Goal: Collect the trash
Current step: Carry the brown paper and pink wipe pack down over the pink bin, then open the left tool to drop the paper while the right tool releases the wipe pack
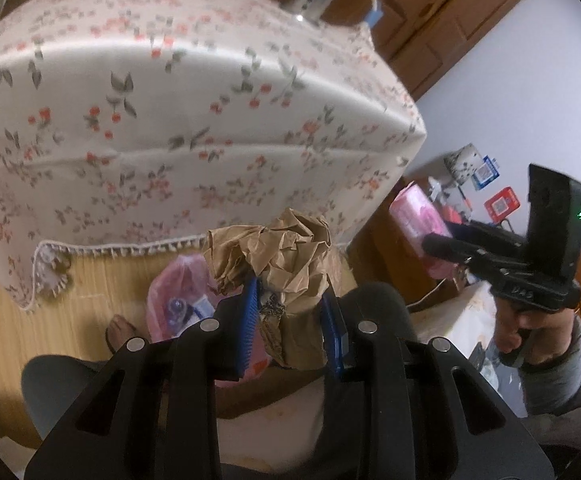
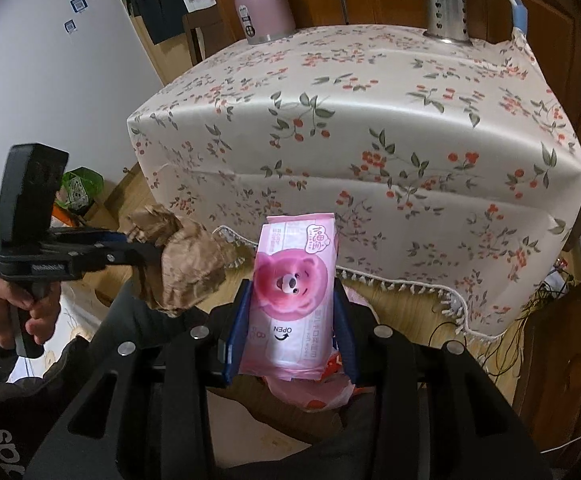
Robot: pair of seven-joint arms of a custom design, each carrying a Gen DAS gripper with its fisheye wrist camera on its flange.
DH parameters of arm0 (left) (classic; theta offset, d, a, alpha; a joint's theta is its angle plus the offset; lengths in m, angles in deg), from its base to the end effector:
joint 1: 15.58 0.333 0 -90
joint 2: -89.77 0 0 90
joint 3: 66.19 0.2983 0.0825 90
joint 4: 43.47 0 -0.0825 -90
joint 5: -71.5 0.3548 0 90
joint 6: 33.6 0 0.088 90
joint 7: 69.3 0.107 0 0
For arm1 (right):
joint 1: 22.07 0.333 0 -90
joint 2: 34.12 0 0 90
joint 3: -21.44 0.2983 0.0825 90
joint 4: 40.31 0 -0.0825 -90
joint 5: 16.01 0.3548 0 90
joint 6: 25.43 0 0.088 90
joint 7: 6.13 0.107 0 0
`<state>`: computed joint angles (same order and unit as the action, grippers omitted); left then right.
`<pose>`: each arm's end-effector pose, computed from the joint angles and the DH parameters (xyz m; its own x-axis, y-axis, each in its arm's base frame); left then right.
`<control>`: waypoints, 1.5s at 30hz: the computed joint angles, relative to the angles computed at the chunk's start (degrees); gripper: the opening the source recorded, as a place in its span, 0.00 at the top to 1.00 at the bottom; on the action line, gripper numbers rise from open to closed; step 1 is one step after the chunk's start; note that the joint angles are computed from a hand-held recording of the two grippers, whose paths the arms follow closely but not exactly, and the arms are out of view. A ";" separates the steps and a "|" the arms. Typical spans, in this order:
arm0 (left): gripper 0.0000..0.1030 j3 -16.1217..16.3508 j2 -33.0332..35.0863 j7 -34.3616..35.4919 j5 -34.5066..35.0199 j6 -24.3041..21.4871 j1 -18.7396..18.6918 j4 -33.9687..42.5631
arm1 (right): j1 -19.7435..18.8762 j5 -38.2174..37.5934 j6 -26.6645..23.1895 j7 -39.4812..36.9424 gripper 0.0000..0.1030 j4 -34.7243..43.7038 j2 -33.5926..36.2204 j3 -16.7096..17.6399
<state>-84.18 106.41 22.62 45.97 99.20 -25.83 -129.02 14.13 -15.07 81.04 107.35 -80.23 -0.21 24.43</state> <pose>0.5877 -0.2923 0.5641 -0.3525 -0.7997 0.4860 -0.8875 0.1210 -0.4446 0.5395 0.4210 0.6703 0.3091 -0.9159 -0.2561 -0.8645 -0.1584 -0.4770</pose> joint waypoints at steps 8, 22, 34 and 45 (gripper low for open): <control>0.66 -0.37 4.33 -1.18 1.62 -3.22 -0.41 1.52 | -0.46 0.43 2.37 0.48 0.63 -6.21 -3.05 0.52; 0.06 0.09 4.31 -3.89 3.53 -3.75 0.77 2.34 | -1.17 2.19 2.02 0.25 0.63 -7.63 -2.81 1.55; 0.06 0.92 1.68 -4.22 3.95 -1.81 1.40 1.01 | -0.75 3.78 -0.72 -0.37 0.60 -3.57 0.51 1.72; 0.06 1.31 0.97 -4.71 5.37 -0.66 1.30 0.55 | -0.75 3.19 1.40 0.88 0.18 -2.92 0.47 0.87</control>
